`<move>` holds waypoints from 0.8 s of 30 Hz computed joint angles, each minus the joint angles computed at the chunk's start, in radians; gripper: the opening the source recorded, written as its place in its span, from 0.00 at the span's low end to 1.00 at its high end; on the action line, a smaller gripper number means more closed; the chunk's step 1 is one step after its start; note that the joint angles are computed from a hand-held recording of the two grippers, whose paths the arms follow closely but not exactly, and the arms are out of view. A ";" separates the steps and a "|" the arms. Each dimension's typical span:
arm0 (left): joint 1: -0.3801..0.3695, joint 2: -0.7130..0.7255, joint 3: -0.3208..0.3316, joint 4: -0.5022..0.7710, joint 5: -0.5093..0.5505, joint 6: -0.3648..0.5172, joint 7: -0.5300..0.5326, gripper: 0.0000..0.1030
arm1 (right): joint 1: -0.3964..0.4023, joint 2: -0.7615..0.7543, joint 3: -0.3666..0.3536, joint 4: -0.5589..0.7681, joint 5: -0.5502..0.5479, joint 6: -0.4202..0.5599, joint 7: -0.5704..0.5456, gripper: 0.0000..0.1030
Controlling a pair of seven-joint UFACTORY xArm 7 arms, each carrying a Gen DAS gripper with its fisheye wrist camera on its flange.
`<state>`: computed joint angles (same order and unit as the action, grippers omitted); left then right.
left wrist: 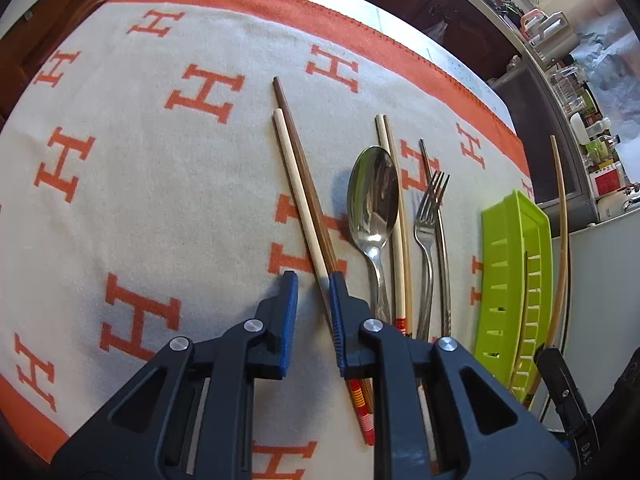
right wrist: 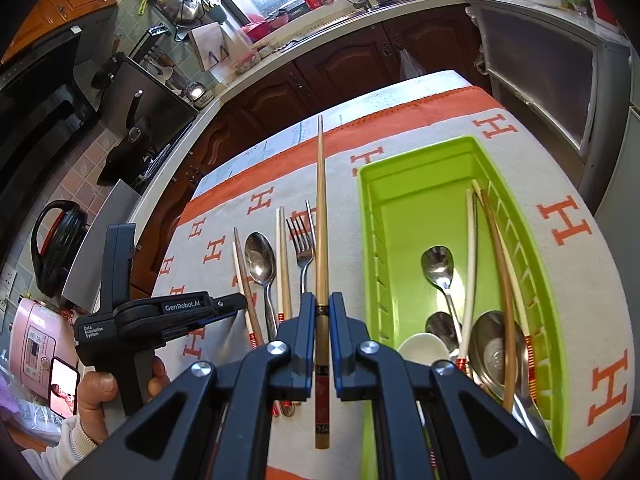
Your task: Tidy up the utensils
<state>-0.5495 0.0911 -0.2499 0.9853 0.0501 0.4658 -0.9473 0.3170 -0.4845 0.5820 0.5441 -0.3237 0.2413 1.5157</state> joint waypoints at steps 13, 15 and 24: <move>-0.059 0.081 0.028 0.140 0.194 0.116 -0.134 0.11 | 0.012 -0.034 -0.006 -0.033 0.025 -0.012 0.010 0.06; -0.073 0.086 0.030 0.156 0.231 0.141 -0.152 0.10 | 0.016 -0.048 -0.008 -0.041 0.031 -0.006 0.010 0.06; -0.084 0.044 0.018 0.097 0.305 0.134 -0.181 0.05 | 0.029 -0.091 -0.014 -0.072 0.061 -0.002 0.010 0.06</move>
<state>-0.6331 0.1355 -0.2322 1.0820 0.3551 0.5993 -1.1280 0.3461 -0.5756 0.5682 0.4717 -0.2631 0.2394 1.5256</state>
